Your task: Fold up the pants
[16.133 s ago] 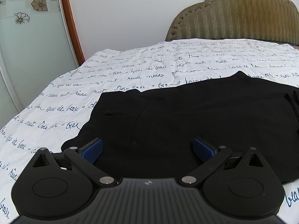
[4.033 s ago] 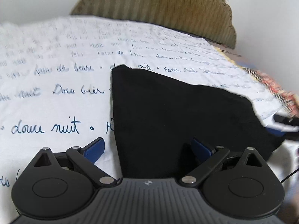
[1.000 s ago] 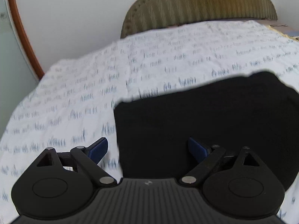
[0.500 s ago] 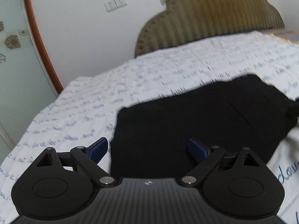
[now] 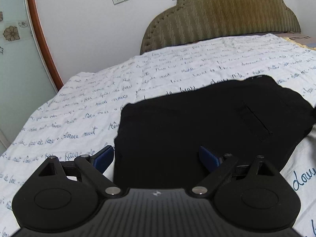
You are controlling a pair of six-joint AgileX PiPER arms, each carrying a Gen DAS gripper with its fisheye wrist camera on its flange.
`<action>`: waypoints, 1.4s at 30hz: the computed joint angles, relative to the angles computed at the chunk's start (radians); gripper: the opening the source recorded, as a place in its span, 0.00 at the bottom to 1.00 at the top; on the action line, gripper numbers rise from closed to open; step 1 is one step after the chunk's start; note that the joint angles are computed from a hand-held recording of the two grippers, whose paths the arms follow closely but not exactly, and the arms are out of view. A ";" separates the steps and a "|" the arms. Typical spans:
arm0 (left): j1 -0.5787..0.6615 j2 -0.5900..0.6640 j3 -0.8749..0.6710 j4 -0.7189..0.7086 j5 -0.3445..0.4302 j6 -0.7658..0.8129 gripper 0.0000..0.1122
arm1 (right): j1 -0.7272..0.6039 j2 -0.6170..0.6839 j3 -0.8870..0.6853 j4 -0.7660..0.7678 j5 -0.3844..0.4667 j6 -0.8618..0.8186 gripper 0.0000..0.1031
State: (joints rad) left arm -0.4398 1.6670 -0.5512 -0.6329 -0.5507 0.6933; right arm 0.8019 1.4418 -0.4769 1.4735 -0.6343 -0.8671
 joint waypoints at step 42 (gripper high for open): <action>-0.040 -0.137 0.023 -0.454 0.127 0.243 0.86 | 0.410 0.168 -0.201 0.242 -0.458 -0.017 1.00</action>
State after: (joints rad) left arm -0.4801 1.5303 -0.5280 -1.0864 -0.4241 0.9364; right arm 1.2120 1.6096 -0.6777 1.7157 -1.0920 -0.8837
